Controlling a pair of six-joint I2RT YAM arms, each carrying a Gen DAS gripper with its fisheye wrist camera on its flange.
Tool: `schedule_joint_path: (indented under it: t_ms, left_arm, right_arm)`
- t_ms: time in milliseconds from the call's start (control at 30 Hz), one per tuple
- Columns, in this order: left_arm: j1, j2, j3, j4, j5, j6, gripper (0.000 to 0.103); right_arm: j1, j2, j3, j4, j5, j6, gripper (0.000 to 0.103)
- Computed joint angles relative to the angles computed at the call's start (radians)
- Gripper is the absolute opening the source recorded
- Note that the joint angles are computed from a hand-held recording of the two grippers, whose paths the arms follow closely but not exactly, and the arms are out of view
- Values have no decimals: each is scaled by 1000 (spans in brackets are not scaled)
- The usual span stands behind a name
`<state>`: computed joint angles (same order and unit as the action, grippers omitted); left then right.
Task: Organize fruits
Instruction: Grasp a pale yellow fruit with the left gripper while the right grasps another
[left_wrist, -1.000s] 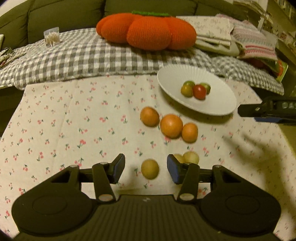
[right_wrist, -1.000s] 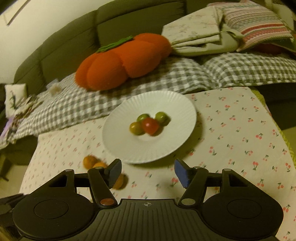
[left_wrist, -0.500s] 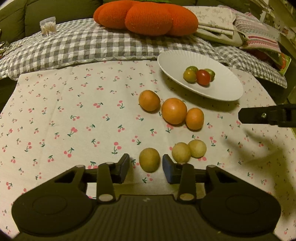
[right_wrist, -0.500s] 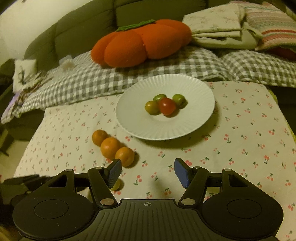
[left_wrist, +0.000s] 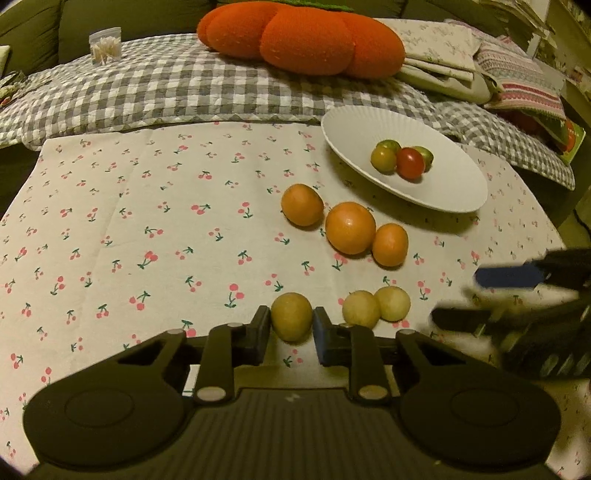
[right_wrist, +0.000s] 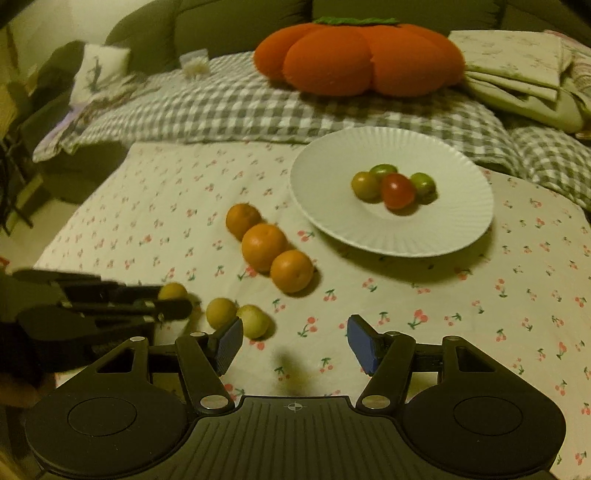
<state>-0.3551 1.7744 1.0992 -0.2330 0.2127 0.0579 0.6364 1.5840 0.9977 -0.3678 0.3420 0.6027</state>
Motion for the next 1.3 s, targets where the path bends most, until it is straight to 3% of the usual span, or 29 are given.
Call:
schedule_joint_path:
  t_ms: [167, 533, 633, 800, 1300]
  left_arm:
    - [6, 3, 11, -13, -2, -13, 23]
    - [25, 4, 23, -24, 19, -38, 23]
    - [29, 3, 22, -23, 21, -43, 23]
    - [33, -1, 21, -19, 22, -50, 23]
    - [24, -27, -3, 17, -2, -47, 23]
  right_arm:
    - [22, 101, 51, -29, -14, -89, 59]
    - [27, 185, 40, 132, 24, -225, 53]
    - [29, 198, 44, 164, 32, -259, 46]
    - [37, 211, 59, 175, 19, -289, 22]
    - [31, 151, 79, 86, 30, -218, 22]
